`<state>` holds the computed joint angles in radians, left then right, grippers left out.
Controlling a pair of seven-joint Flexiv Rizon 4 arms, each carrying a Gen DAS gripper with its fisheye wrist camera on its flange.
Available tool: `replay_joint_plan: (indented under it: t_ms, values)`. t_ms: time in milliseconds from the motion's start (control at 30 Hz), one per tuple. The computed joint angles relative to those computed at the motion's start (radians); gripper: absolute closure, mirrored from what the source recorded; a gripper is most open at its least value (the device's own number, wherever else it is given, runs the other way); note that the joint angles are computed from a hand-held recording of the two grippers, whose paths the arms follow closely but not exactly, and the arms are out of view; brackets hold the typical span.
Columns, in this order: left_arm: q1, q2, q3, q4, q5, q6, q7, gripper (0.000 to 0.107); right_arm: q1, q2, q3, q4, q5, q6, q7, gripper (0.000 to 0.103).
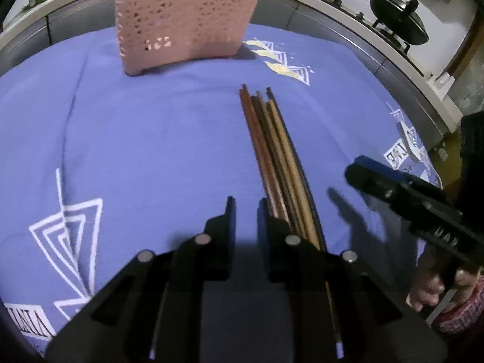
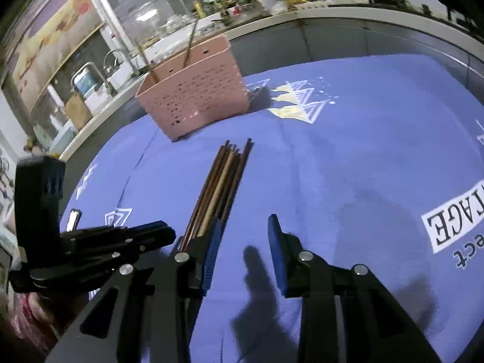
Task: Organize utensils
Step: 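Move both open grippers back to the chopstick bundle, then close the left gripper on a chopstick while the right gripper grasps another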
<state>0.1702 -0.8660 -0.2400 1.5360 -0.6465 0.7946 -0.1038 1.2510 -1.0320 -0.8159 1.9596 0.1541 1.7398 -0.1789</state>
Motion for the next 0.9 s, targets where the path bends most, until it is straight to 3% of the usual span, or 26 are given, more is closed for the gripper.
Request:
replay_joint_plan:
  t_ms: [167, 367, 467, 633, 800, 900]
  values:
    - [0.003, 0.017, -0.006, 0.018, -0.001, -0.042, 0.037, 0.091, -0.001, 0.003, -0.004, -0.012, -0.036, -0.041, -0.010, 0.070]
    - [-0.007, 0.031, -0.036, 0.094, -0.049, 0.127, 0.129, 0.086, -0.009, 0.007, -0.002, 0.002, -0.037, -0.041, 0.025, 0.070]
    - [-0.009, 0.017, -0.029, 0.065, -0.038, 0.105, 0.106, 0.086, -0.021, 0.009, 0.008, -0.009, -0.052, -0.041, 0.023, 0.070]
    - [-0.005, 0.017, -0.045, 0.075, -0.047, 0.163, 0.126, 0.086, -0.060, 0.020, 0.037, -0.047, -0.103, -0.072, -0.002, 0.070]
    - [0.006, -0.008, -0.040, 0.031, -0.045, 0.191, 0.088, 0.085, -0.106, 0.028, 0.070, -0.116, -0.229, -0.186, -0.033, 0.070]
    - [0.022, -0.023, -0.038, 0.006, -0.044, 0.201, 0.068, 0.083, -0.145, 0.020, 0.091, -0.169, -0.301, -0.196, -0.037, 0.070]
